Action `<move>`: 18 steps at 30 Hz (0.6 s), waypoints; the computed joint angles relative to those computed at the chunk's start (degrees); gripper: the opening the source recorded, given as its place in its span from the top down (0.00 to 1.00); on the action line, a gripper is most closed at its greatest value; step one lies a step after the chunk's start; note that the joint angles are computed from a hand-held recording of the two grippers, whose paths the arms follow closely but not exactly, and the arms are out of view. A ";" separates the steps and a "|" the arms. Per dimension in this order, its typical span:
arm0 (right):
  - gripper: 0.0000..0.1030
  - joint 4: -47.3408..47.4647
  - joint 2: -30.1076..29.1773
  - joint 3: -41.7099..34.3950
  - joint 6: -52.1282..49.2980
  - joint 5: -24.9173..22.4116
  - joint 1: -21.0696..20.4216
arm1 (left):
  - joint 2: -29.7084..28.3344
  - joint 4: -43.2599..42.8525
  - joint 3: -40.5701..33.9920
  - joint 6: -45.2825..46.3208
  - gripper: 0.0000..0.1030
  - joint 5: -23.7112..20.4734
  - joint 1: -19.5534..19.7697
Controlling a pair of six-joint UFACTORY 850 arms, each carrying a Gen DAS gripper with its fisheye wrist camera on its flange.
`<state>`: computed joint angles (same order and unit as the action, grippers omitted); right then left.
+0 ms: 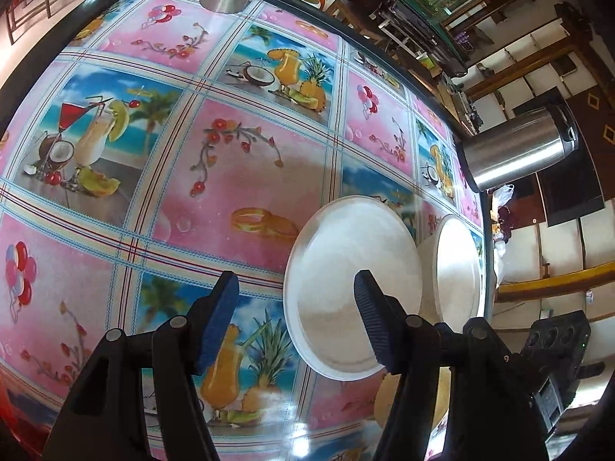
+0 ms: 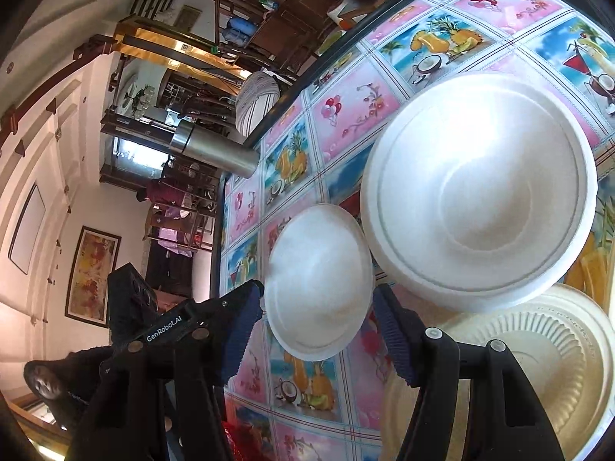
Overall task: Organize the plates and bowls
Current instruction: 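Move both grippers to the rim of the white foam plate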
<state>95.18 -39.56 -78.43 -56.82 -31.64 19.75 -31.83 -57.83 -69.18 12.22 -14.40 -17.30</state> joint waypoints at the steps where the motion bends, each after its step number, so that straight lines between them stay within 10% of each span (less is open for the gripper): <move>1: 0.38 -0.22 -0.33 -0.30 0.21 -0.05 0.01 | 0.17 -2.87 0.23 3.02 0.41 0.18 0.06; 18: 0.45 -3.18 -3.60 -3.37 4.36 2.19 0.66 | -0.44 -1.72 -0.81 5.48 0.42 0.34 -0.73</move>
<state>92.00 -43.16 -81.79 -52.46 -29.46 20.40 -32.27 -59.55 -69.98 17.70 -14.05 -18.03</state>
